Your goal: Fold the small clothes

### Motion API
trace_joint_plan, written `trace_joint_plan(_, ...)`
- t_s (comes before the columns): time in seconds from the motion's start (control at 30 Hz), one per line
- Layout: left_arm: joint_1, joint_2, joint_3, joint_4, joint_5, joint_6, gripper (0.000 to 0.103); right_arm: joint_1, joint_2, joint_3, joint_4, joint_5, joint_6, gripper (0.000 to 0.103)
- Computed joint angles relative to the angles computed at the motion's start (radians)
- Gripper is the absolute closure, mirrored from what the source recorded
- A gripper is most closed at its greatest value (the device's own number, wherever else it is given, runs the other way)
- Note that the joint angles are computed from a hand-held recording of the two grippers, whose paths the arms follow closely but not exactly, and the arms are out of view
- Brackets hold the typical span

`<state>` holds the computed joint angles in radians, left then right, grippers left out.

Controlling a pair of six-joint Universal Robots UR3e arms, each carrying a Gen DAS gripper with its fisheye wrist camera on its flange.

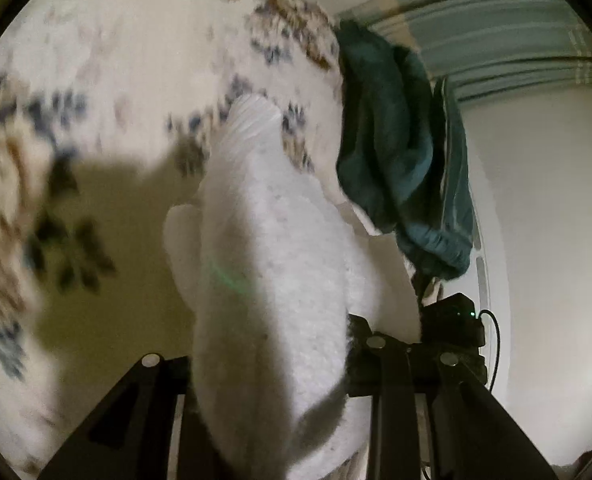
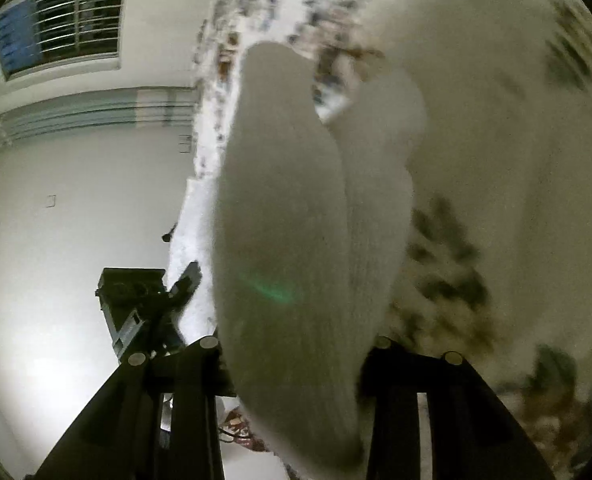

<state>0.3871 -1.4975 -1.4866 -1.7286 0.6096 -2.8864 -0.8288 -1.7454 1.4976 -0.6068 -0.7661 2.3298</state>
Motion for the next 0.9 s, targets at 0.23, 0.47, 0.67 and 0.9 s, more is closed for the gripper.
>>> trace_joint_plan(0.23,0.016,-0.398,0.495,0.026,0.016,-0.054,0.077,0.348,0.274,-0.178,-0.539,0.210,0.474,0.065)
trace_joint_plan(0.47,-0.012,-0.845,0.987,-0.036,0.090,-0.066,0.075,0.545,0.674,-0.421,-1.023,0.155,0.866,0.065)
trace_joint_plan(0.67,-0.020,-0.933,1.011,-0.070,0.170,0.008,0.066,0.583,0.736,-0.412,-1.078,0.033,0.871,0.056)
trace_joint_plan(0.9,-0.046,-0.788,0.912,0.019,0.350,-0.017,0.060,0.738,0.707,-0.663,-0.958,-0.445,0.868,0.020)
